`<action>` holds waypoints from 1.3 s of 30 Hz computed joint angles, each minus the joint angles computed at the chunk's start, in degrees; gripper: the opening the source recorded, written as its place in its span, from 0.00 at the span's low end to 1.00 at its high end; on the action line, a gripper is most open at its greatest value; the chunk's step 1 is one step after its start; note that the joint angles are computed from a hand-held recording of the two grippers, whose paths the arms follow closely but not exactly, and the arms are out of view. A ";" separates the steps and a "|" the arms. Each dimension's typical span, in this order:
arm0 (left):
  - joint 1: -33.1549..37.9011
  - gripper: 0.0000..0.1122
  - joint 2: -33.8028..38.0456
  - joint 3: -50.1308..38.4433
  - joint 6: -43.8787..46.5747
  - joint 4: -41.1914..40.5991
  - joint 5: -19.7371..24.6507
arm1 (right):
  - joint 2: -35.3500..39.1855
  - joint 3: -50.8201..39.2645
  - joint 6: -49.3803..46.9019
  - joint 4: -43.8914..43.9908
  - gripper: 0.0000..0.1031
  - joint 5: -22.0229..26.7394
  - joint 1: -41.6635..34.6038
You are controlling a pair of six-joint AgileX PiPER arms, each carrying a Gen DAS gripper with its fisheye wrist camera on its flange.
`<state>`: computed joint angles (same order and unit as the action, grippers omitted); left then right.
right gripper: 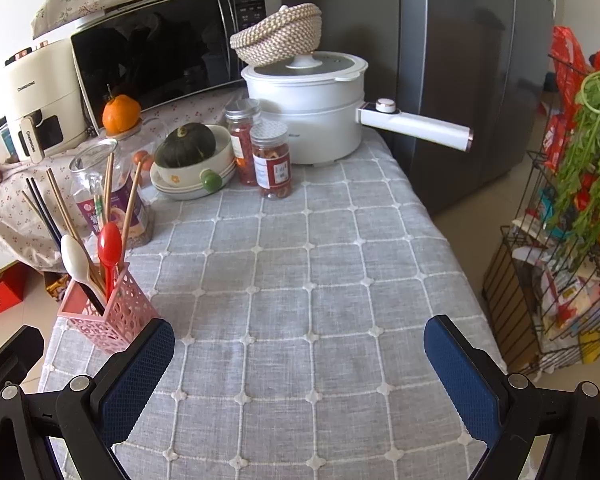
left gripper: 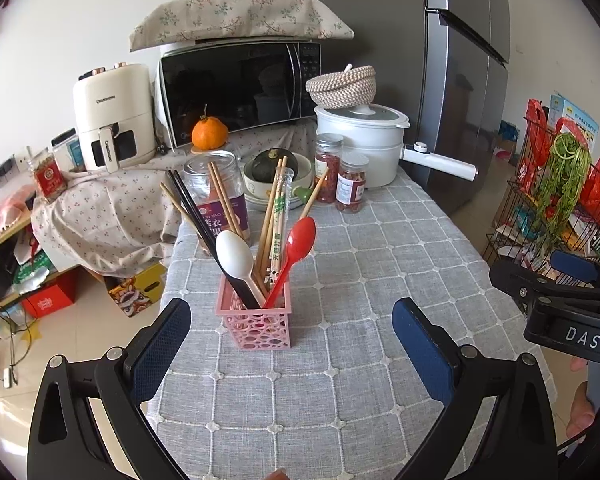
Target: Organize utensils
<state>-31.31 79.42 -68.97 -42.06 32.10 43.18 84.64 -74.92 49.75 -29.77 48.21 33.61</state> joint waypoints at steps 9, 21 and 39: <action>0.80 0.91 -0.20 0.22 0.44 -0.70 -0.38 | 0.99 -0.82 0.07 0.62 0.99 0.18 0.12; 1.49 0.91 -0.57 0.54 0.74 -1.03 -0.45 | 1.70 -1.15 0.54 0.47 0.99 0.20 0.56; 2.39 0.91 -0.74 0.79 1.91 -2.12 -0.48 | 2.31 -1.63 0.85 0.85 0.99 0.51 0.88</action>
